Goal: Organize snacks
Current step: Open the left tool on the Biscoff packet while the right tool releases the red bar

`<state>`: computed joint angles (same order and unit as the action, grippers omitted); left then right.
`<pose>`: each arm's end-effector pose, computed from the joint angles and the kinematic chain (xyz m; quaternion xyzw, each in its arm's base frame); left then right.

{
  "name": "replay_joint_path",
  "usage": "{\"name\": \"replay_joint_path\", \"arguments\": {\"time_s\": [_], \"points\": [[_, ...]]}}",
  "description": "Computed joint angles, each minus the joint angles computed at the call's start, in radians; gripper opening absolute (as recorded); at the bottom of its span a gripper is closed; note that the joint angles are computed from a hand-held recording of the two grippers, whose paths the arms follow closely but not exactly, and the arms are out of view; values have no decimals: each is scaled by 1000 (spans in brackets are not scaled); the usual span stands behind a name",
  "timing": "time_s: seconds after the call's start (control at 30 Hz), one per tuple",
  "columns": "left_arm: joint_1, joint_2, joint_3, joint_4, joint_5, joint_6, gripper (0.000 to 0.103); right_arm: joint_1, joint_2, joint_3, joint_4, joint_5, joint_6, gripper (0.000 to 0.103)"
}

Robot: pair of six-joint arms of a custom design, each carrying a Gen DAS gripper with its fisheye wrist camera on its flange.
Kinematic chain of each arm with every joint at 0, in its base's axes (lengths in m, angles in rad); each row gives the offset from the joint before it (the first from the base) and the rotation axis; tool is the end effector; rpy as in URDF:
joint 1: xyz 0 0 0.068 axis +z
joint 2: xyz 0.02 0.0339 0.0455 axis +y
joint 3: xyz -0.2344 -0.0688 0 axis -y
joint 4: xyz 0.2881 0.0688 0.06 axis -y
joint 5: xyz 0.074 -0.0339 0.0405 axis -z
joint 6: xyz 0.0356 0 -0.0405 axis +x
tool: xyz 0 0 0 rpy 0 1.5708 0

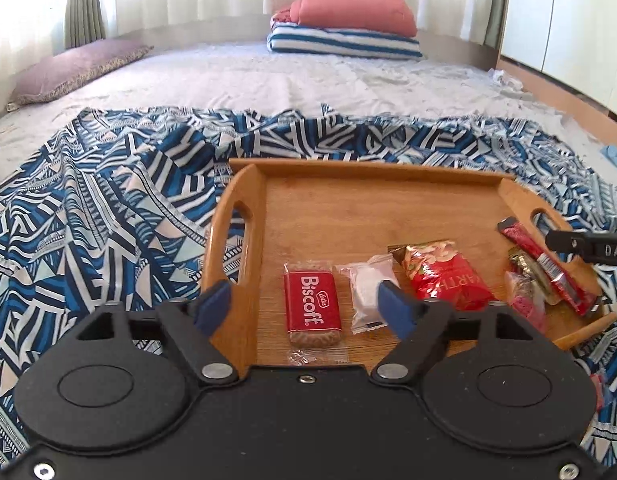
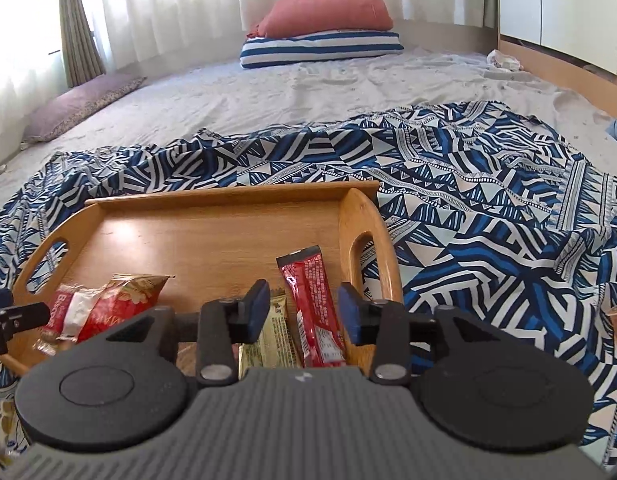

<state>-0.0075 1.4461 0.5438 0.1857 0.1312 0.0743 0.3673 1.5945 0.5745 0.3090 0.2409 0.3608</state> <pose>0.2989 -0.0069 0.0854 0.0643 0.9063 -0.0458 0.4151 0.2921 0.1033 0.0629 0.0471 0.9026 0.0453 0.4255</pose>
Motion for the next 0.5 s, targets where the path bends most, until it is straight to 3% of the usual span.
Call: {"name": "replay_joint_path", "arguments": {"time_s": [0.23, 0.5], "points": [[35, -260, -172, -22, 54, 52, 95, 26, -202, -171, -9, -23, -12, 73], [104, -611, -389, -136, 149, 76, 99, 119, -424, -345, -46, 11, -7, 91]]}}
